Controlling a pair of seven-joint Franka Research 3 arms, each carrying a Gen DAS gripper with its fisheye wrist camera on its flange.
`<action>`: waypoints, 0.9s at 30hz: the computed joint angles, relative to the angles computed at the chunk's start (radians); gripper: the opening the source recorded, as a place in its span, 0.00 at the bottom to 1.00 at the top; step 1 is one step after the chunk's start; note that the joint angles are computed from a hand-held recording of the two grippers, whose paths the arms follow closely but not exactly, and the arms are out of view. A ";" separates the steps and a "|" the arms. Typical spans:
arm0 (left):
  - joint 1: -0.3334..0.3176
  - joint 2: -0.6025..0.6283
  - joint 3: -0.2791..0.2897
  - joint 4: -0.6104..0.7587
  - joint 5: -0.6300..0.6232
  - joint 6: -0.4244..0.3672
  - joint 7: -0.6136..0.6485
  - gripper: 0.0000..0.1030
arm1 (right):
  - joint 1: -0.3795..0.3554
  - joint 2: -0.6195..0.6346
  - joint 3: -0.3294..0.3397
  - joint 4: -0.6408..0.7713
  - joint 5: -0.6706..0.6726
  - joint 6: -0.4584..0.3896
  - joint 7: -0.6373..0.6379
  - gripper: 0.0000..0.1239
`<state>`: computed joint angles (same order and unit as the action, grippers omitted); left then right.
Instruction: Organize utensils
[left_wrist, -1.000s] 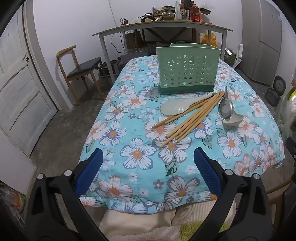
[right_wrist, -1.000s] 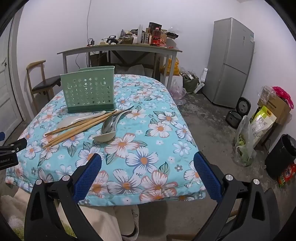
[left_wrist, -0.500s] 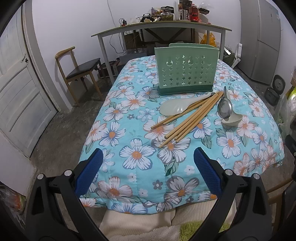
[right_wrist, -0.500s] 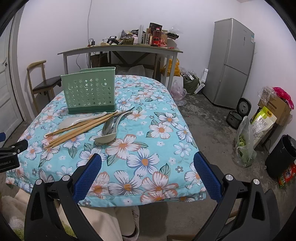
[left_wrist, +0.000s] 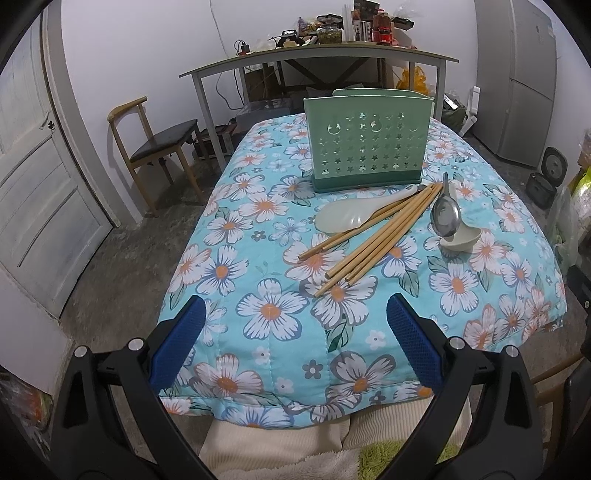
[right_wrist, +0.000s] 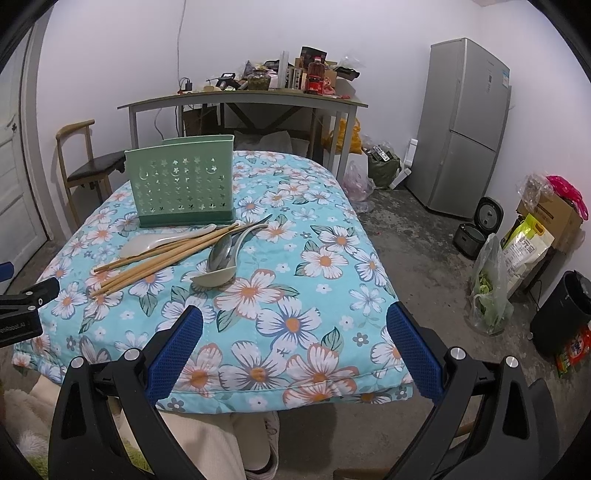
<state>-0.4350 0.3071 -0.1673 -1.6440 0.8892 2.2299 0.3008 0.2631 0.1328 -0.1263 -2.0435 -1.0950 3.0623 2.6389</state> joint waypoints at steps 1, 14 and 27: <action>0.000 -0.001 0.000 -0.001 0.001 0.001 -0.002 0.92 | 0.000 0.000 0.001 0.000 0.002 -0.001 -0.002 0.78; 0.000 -0.001 0.000 -0.003 0.002 0.002 -0.003 0.92 | 0.007 0.003 -0.002 0.002 0.018 0.002 -0.020 0.78; 0.002 -0.003 0.000 -0.004 0.001 0.004 -0.002 0.92 | 0.009 0.004 -0.004 0.003 0.014 0.001 -0.016 0.78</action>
<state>-0.4334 0.3045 -0.1674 -1.6479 0.8905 2.2341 0.2987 0.2719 0.1365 -0.1306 -2.0408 -1.0811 3.0638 2.6227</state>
